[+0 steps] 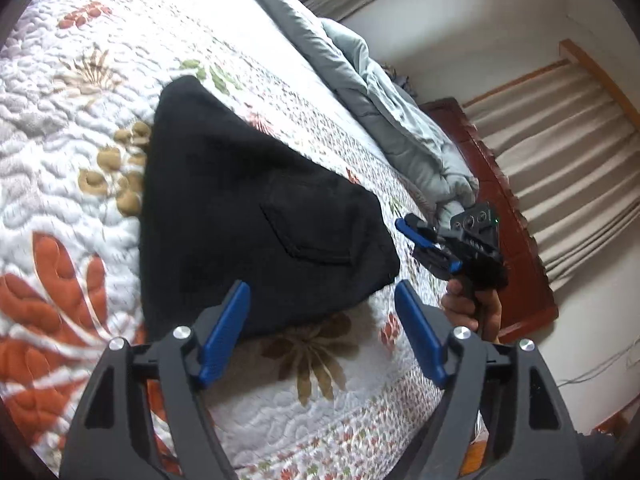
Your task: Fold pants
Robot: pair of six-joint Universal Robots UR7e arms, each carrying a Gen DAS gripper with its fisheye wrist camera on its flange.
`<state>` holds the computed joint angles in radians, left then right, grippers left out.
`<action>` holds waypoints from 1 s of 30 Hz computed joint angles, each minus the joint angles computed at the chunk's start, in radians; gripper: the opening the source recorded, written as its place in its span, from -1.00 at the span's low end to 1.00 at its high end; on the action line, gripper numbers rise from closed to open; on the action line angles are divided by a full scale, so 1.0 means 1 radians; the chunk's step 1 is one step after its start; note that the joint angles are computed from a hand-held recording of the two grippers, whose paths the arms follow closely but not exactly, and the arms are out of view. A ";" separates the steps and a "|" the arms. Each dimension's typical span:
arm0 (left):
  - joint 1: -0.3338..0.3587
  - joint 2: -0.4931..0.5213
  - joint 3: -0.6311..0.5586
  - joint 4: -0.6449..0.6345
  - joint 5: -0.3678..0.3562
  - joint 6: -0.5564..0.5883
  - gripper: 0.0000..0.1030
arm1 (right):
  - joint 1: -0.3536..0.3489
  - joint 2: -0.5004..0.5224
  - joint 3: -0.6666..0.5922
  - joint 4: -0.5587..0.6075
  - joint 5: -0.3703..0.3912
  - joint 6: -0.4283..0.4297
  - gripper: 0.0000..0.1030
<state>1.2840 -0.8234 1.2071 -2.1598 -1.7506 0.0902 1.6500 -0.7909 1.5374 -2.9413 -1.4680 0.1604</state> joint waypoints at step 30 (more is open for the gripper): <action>-0.429 -0.719 0.870 -0.477 0.753 0.034 0.94 | 0.526 -0.130 0.468 -0.392 -0.945 0.113 0.92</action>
<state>0.8547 -1.5423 2.0771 -2.6371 -0.9979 0.1238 2.1757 -0.9208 2.0058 -3.3330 -2.4135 0.2737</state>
